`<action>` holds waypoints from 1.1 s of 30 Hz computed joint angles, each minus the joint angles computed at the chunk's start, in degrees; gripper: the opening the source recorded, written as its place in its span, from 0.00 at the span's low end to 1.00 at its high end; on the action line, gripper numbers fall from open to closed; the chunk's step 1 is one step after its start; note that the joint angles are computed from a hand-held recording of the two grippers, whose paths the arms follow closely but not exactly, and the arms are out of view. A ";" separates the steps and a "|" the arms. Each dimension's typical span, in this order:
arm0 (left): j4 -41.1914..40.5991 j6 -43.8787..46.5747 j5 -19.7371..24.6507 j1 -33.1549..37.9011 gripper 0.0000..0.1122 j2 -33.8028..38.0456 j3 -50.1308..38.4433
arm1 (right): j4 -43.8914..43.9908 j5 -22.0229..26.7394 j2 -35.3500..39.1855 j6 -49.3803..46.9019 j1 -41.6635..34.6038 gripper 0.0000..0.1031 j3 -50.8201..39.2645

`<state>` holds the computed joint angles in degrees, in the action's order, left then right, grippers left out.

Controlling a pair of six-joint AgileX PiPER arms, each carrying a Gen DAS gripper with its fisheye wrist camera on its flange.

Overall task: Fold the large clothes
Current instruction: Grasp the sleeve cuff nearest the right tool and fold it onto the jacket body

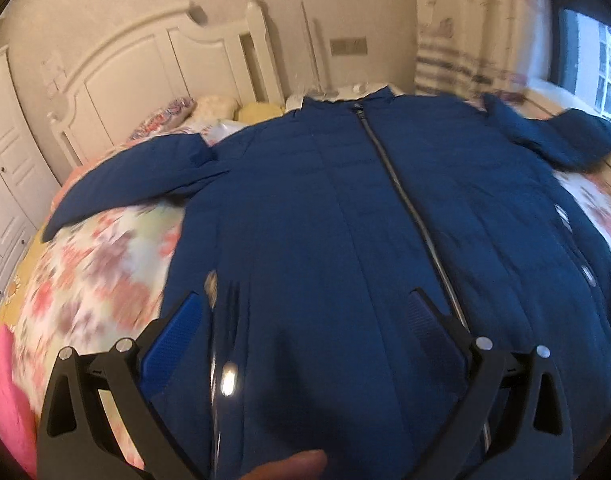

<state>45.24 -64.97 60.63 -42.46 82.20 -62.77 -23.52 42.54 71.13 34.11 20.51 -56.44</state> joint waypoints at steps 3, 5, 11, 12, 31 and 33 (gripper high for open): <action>-3.52 9.15 -5.63 9.39 0.90 9.10 -9.71 | 5.37 -3.91 9.62 -6.42 -11.99 0.96 -6.09; -5.05 13.03 -6.32 13.09 0.90 15.33 -16.65 | 10.19 -5.29 15.92 -11.39 -17.57 0.96 -11.44; -13.19 21.48 -6.98 21.11 0.90 29.82 -32.16 | 16.52 -3.89 33.75 -15.66 -25.35 0.96 -31.21; -14.04 22.14 -7.32 21.76 0.90 30.82 -32.49 | 16.79 -2.93 36.55 -15.08 -26.10 0.96 -34.95; -19.77 22.41 -19.17 25.93 0.90 28.56 -24.00 | 6.55 -17.15 36.19 -15.70 -7.19 0.18 -42.69; -19.96 22.57 -19.22 25.97 0.90 28.65 -24.19 | 14.95 -14.92 37.81 -25.63 -2.86 0.18 -45.31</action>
